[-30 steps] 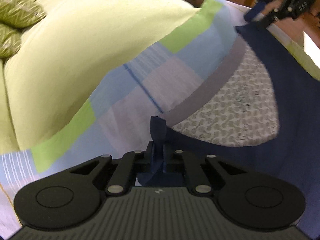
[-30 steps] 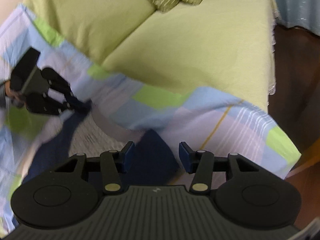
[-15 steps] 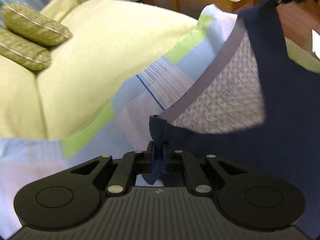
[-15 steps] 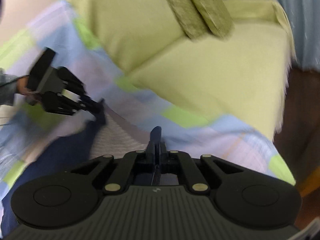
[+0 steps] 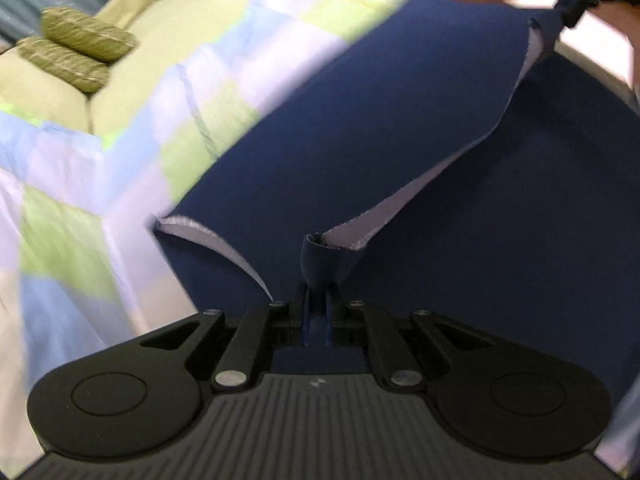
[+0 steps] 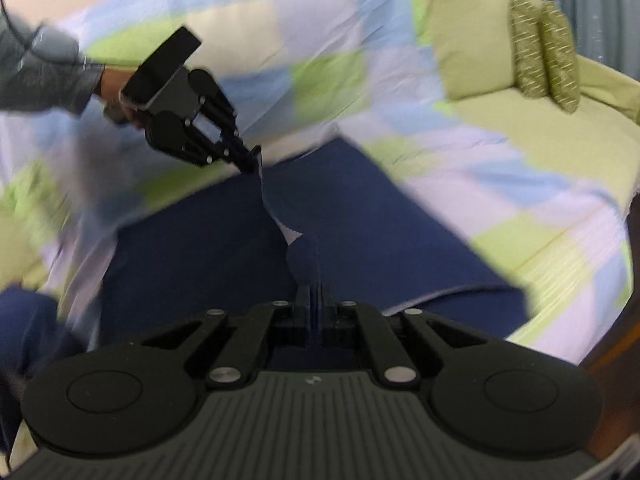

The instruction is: Fold clothes

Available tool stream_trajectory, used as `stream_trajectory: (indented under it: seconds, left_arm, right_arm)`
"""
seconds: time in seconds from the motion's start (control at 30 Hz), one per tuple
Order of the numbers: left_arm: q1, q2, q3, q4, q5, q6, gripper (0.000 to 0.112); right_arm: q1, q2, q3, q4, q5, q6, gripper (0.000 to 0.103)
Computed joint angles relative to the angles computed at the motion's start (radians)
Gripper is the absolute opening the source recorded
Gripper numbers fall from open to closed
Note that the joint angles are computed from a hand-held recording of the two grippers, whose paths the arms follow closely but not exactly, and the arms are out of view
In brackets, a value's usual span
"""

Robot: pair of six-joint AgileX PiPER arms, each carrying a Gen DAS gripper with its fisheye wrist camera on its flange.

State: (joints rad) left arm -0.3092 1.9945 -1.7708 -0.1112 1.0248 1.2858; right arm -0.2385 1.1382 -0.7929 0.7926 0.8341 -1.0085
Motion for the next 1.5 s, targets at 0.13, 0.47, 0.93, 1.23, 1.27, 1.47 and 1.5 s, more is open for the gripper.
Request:
stream_trajectory:
  seconds: [0.13, 0.47, 0.93, 1.23, 1.27, 1.47, 1.5]
  left_arm:
    - [0.010, -0.099, 0.226, 0.011, -0.164, 0.005, 0.005]
    - [0.031, -0.275, 0.320, 0.043, -0.207, 0.053, 0.005]
    - [0.041, -0.448, 0.676, 0.133, -0.403, 0.002, 0.005]
    - [0.140, -0.583, 0.816, 0.079, -0.441, 0.092, 0.000]
    - [0.141, -0.593, 0.848, 0.104, -0.458, 0.077, 0.000]
    - [0.213, -0.695, 0.969, -0.075, -0.540, 0.292, 0.015]
    - [0.211, -0.691, 0.966, -0.076, -0.543, 0.299, 0.019]
  right_arm:
    - [0.231, -0.072, 0.127, -0.162, -0.158, 0.160, 0.003]
    - [0.524, -0.271, 0.149, -0.534, -0.199, 0.637, 0.003]
    - [1.280, -0.261, 0.208, -1.345, -0.090, 1.805, 0.003]
    - [1.457, -0.252, 0.196, -1.467, 0.011, 1.979, 0.003]
    - [1.454, -0.244, 0.197, -1.443, 0.011, 1.957, 0.003]
    - [1.618, -0.133, 0.157, -1.440, 0.169, 2.010, 0.004]
    - [1.644, -0.129, 0.151, -1.460, 0.198, 2.042, 0.009]
